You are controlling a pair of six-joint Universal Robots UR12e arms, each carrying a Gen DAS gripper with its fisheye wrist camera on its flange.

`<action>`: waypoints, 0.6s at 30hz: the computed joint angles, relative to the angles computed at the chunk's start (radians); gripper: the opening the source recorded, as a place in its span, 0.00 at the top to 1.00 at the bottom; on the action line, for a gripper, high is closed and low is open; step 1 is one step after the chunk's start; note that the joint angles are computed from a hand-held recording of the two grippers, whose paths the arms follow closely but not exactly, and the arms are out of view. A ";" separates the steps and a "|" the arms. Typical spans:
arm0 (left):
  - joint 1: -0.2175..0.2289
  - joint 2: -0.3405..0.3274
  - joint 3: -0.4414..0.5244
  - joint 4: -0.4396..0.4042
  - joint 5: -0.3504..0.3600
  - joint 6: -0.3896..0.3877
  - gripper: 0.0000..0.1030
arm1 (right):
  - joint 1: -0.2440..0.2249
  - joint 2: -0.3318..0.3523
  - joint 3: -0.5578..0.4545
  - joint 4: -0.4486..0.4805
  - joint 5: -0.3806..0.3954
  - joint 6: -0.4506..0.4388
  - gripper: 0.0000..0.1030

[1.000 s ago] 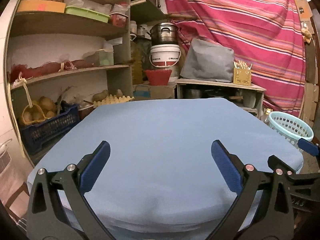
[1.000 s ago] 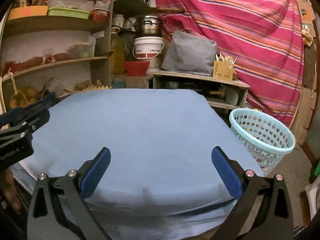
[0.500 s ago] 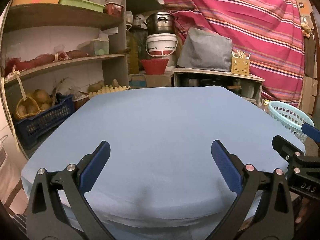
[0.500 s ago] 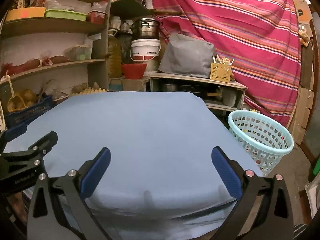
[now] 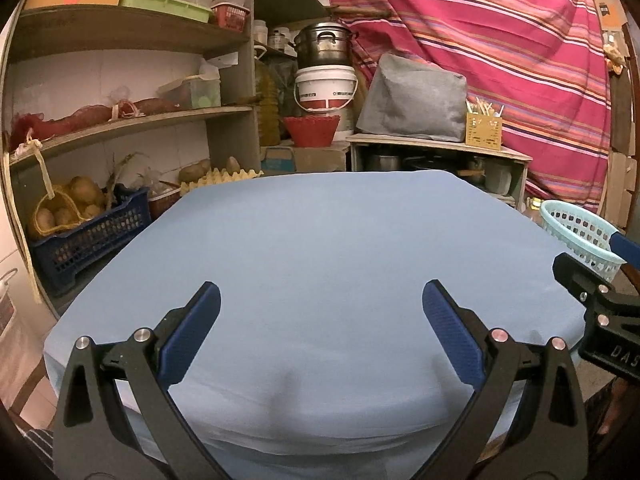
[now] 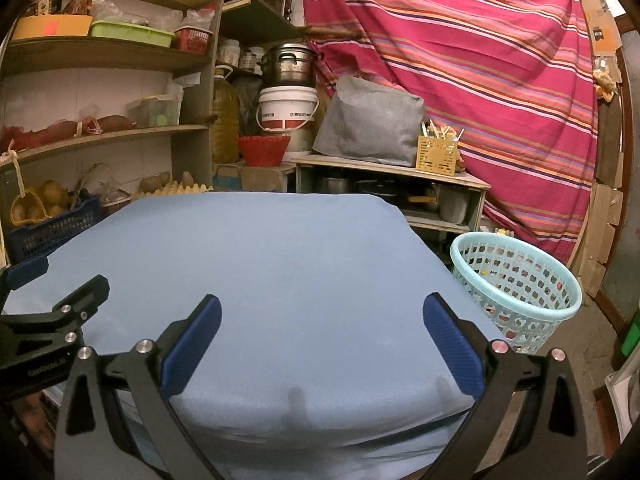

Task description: Collect trash

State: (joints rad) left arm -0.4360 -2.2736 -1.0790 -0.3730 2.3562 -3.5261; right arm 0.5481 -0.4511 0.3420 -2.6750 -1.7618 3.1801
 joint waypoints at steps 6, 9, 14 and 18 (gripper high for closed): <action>0.001 0.007 -0.009 0.000 0.004 -0.014 0.05 | -0.002 0.000 -0.002 0.004 0.002 0.006 0.04; 0.002 0.009 -0.013 0.012 -0.001 -0.012 0.05 | -0.002 0.003 -0.004 -0.005 -0.001 0.000 0.04; 0.000 0.010 -0.017 0.025 -0.002 -0.004 0.05 | -0.001 0.003 -0.003 -0.009 0.001 -0.005 0.04; 0.000 0.012 -0.022 0.035 -0.001 0.004 0.05 | -0.002 0.001 0.002 -0.013 0.003 0.000 0.04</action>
State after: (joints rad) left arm -0.4357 -2.2613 -1.1008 -0.3377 2.3551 -3.5226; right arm 0.5460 -0.4500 0.3438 -2.6881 -1.7584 3.1799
